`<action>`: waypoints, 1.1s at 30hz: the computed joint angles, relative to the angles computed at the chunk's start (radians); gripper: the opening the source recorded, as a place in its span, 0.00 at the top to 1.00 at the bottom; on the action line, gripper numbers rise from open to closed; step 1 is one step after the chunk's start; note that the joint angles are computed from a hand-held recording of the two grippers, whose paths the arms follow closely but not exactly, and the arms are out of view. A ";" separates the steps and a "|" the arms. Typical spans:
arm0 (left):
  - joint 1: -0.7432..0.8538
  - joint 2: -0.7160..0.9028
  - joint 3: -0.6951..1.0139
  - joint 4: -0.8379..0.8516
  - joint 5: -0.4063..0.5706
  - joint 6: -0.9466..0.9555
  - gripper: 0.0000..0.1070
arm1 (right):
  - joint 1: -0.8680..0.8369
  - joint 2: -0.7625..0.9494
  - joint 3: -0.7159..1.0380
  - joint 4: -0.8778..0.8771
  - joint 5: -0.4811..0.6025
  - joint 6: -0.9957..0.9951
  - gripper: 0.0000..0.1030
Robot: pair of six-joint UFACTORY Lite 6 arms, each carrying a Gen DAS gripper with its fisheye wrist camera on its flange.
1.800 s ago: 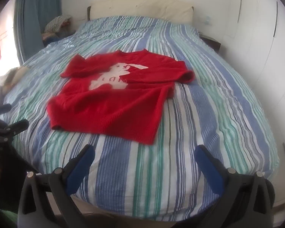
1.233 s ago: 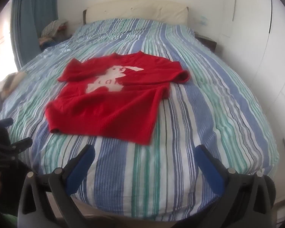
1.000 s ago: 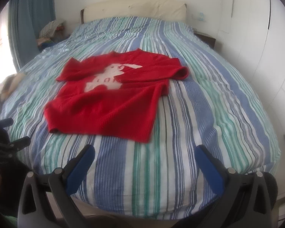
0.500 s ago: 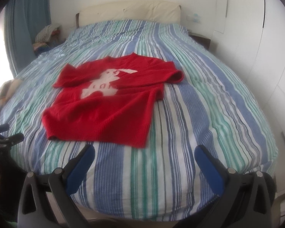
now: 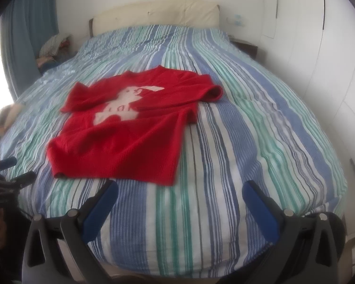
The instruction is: Fold small clothes
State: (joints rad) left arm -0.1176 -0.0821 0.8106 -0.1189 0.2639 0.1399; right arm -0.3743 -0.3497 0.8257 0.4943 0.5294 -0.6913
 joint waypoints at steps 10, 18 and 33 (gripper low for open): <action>0.127 0.199 0.112 -0.504 0.046 0.524 0.04 | -0.039 0.058 -0.001 0.083 -0.003 -0.093 0.00; 0.074 0.368 0.295 -0.899 0.163 0.891 0.05 | -0.050 0.265 0.100 0.310 0.052 -0.356 0.00; 0.207 0.255 0.196 -0.814 0.165 0.982 0.05 | -0.041 0.712 0.372 0.526 0.200 -0.505 0.46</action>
